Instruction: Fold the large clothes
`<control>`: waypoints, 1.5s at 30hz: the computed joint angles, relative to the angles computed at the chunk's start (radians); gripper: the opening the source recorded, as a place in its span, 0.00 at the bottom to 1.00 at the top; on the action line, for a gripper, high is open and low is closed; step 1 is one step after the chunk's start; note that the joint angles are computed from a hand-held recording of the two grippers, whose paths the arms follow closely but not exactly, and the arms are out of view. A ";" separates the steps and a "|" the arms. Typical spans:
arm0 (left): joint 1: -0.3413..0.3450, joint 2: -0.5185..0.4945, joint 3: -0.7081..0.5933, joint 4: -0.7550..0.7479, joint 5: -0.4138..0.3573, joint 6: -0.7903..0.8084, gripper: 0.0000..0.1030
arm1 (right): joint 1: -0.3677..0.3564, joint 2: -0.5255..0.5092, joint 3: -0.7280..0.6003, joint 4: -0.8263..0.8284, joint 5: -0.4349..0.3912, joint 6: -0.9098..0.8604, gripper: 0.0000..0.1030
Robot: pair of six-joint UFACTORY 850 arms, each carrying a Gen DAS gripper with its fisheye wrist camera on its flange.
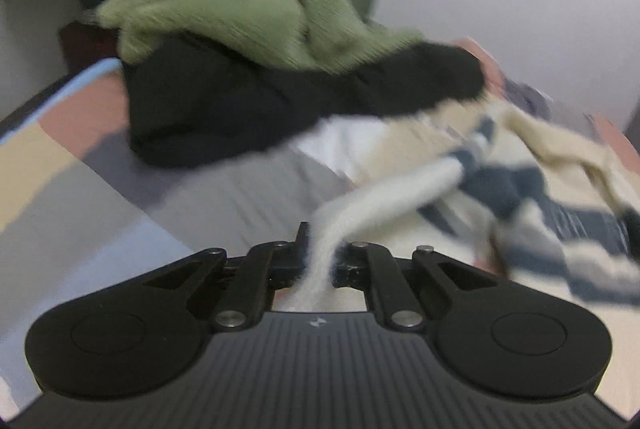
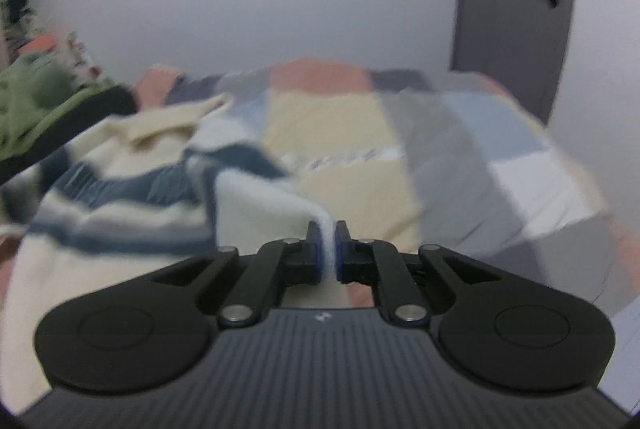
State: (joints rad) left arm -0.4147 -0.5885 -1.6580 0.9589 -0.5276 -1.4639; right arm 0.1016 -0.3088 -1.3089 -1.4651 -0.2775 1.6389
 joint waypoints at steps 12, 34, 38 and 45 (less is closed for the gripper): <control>0.129 -0.283 -0.448 -0.075 -0.136 0.229 0.08 | -0.205 -0.274 -0.401 0.111 -0.078 -0.094 0.08; 0.134 -0.322 -0.388 -0.033 -0.105 0.211 0.55 | -0.265 -0.504 -0.566 0.296 -0.078 -0.151 0.64; 0.092 -0.241 -0.298 -0.028 -0.115 0.215 0.55 | -0.238 -0.410 -0.478 0.312 -0.040 -0.120 0.64; 0.001 -0.052 -0.113 0.032 -0.013 0.130 0.55 | -0.143 -0.198 -0.300 0.211 0.020 0.022 0.64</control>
